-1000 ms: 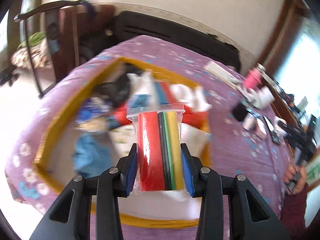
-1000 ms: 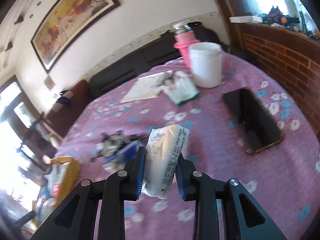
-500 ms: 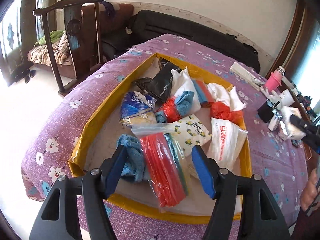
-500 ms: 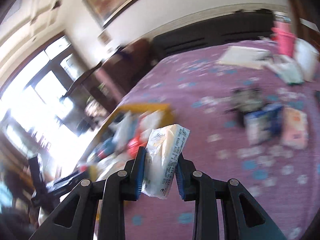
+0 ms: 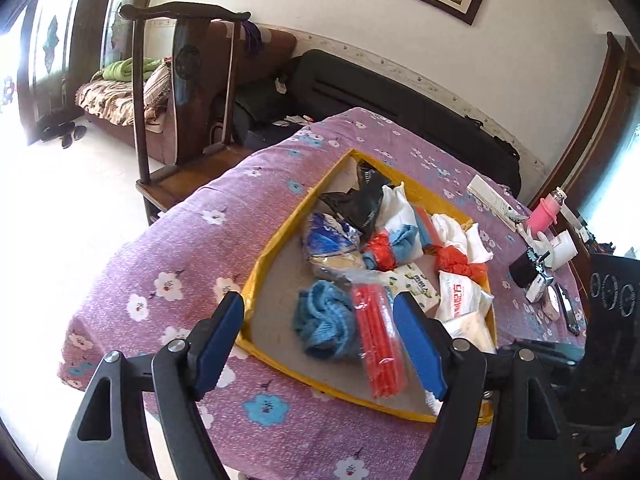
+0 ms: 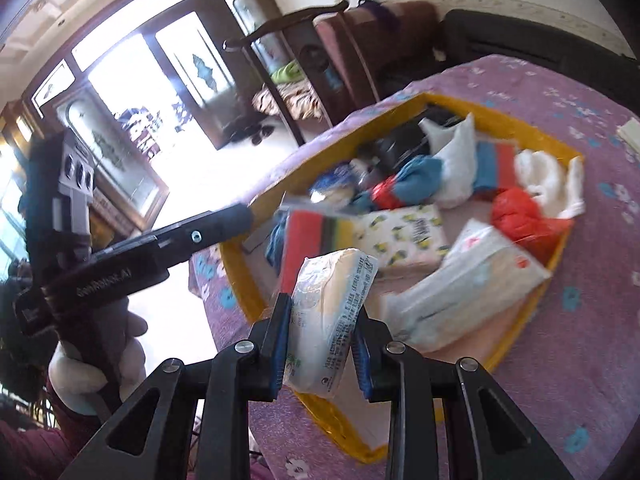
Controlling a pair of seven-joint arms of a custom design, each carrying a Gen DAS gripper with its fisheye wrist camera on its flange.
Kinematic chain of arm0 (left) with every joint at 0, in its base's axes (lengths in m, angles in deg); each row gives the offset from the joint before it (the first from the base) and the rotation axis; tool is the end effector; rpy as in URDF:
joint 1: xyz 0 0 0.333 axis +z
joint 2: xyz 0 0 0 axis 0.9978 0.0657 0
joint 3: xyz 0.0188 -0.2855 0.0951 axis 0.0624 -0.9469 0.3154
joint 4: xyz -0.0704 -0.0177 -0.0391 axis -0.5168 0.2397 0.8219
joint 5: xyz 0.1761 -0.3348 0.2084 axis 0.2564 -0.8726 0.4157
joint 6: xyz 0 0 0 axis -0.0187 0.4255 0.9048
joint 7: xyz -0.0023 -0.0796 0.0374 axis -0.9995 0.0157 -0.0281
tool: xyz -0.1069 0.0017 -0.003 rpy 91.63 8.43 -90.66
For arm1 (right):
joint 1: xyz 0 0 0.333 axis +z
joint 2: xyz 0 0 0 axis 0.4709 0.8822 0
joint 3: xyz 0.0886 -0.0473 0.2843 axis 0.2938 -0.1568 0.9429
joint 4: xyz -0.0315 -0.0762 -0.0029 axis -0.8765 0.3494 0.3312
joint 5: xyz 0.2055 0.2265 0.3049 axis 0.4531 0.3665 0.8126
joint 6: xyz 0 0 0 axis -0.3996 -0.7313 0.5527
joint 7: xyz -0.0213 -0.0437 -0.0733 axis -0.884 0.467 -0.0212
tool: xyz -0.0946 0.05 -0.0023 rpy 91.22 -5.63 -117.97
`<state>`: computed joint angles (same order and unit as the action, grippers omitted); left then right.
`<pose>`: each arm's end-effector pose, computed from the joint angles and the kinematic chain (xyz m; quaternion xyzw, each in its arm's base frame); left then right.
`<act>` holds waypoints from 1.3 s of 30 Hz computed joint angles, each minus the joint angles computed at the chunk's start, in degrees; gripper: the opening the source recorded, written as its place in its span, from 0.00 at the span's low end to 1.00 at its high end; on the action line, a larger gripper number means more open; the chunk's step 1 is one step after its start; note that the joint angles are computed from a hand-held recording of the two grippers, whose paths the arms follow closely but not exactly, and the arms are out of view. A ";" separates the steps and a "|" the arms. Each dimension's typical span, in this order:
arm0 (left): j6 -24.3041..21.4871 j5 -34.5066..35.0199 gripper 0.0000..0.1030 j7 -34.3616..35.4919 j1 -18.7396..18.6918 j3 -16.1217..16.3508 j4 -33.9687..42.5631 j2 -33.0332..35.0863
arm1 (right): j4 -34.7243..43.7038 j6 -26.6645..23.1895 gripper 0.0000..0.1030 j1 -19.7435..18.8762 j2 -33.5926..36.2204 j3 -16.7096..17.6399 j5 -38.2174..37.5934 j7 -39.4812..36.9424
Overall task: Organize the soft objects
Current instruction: 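Carry the sponge pack and tissue pack into the tray and open both grippers, then move both grippers back toward the blue tissue box and pink tissue pack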
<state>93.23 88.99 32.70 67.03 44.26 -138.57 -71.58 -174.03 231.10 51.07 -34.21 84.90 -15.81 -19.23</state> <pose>0.4590 -0.3842 0.4114 -0.6654 0.6232 -0.3782 0.1607 0.4796 0.1794 0.3943 -0.7738 0.5113 -0.0151 0.3735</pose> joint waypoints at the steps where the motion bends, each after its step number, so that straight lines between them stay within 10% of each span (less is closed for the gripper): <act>1: -1.34 0.60 0.75 -0.41 -0.15 -0.14 0.07 -0.15 | 0.42 0.21 0.30 -0.36 1.14 0.45 -1.65 1.36; 6: -8.17 3.81 0.78 -1.48 -1.34 -1.14 1.44 0.15 | 2.02 3.52 0.24 -3.34 5.34 1.47 -10.86 10.39; 15: -21.68 6.20 0.81 2.90 -5.86 -2.55 6.76 2.81 | -1.60 4.44 0.61 -1.98 -0.70 -1.75 -2.39 2.78; 39: -31.93 3.89 0.86 20.85 -18.31 -1.61 24.82 15.67 | -17.91 10.15 0.76 -9.86 -21.65 -13.78 -4.19 5.76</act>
<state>61.30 92.88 53.55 48.71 42.65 -113.75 -55.91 -191.94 241.26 41.22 -55.85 71.13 -20.00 -13.47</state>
